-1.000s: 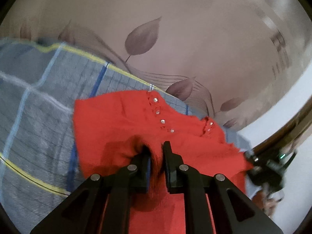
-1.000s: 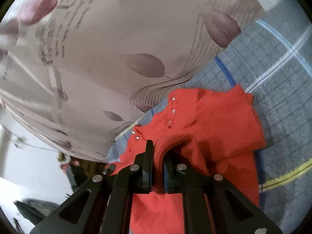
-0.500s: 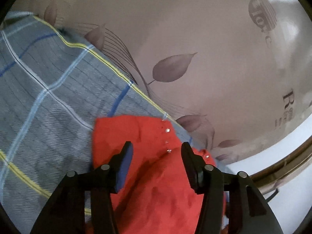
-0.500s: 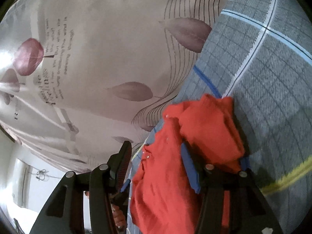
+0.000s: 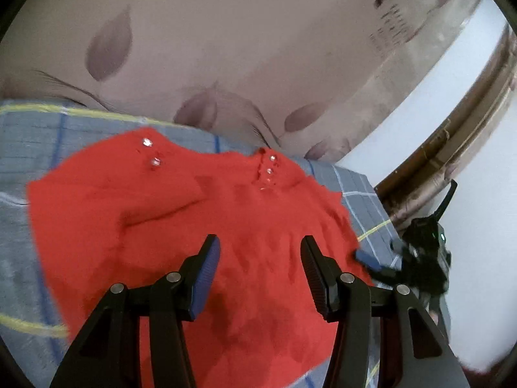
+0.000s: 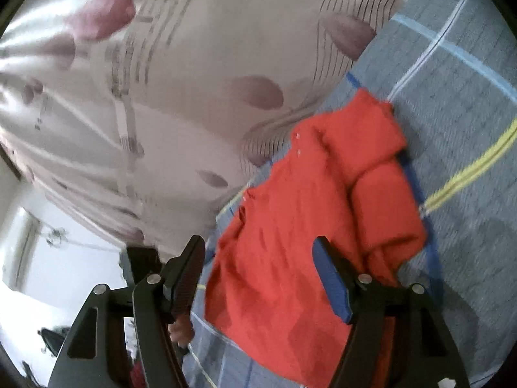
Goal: Fold small clothes
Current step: 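Open both grippers and release the folded hem onto the sweater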
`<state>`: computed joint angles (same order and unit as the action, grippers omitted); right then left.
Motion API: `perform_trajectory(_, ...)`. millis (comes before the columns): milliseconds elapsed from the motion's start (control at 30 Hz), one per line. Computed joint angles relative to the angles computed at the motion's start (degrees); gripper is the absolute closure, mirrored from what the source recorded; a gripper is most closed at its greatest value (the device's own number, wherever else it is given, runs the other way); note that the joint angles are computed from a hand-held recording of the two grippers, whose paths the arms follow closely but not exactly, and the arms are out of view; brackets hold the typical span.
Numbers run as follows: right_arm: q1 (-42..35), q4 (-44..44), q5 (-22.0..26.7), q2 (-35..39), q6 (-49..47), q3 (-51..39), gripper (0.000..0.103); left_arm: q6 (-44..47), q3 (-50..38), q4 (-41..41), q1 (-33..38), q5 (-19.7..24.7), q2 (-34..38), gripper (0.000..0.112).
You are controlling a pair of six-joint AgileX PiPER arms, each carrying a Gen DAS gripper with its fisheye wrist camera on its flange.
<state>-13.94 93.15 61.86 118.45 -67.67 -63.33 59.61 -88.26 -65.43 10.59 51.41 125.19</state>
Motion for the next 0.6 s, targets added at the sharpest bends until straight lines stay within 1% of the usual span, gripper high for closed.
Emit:
perform_trajectory(67, 0.96, 0.11, -0.51, 0.00, -1.12, 0.81, 0.036, -7.62, -6.36, 4.62, -1.26, 0.53, 4.45, 0.059)
perform_trajectory(133, 1.50, 0.17, -0.94, -0.04, -2.10, 1.37, 0.035, -12.83, -10.18, 8.06, -1.72, -0.71, 7.14, 0.059)
perform_trajectory(233, 1.48, -0.18, -0.92, 0.01, -3.42, 1.98, 0.035, -12.59, -9.02, 7.61, -0.07, -5.92, 6.38, 0.059)
perform_trajectory(333, 1.13, 0.69, -0.14, 0.58, -4.00, 1.98, 0.033, -12.92, -6.58, 7.85, 2.81, -13.21, 4.35, 0.059)
perform_trajectory(400, -0.21, 1.23, 1.52, 1.62, -5.12, 2.72, 0.033, -12.53, -5.07, 5.83, 5.78, -15.73, 3.26, 0.059)
perform_trajectory(467, -1.02, 2.10, 2.65, 1.88, -6.35, 3.48, 0.033, -9.37, -2.54, -0.53, 9.68, -16.02, 2.06, 0.059)
perform_trajectory(533, -1.32, 2.63, 2.46, 1.55, -7.51, 4.38, 0.033, -5.05, 0.78, -6.11, 12.72, -14.53, 0.46, 0.059)
perform_trajectory(600, -1.30, 2.66, 2.23, 1.35, -7.68, 4.49, 0.033, -1.32, 4.24, -7.30, 14.62, -12.02, -1.53, 0.059)
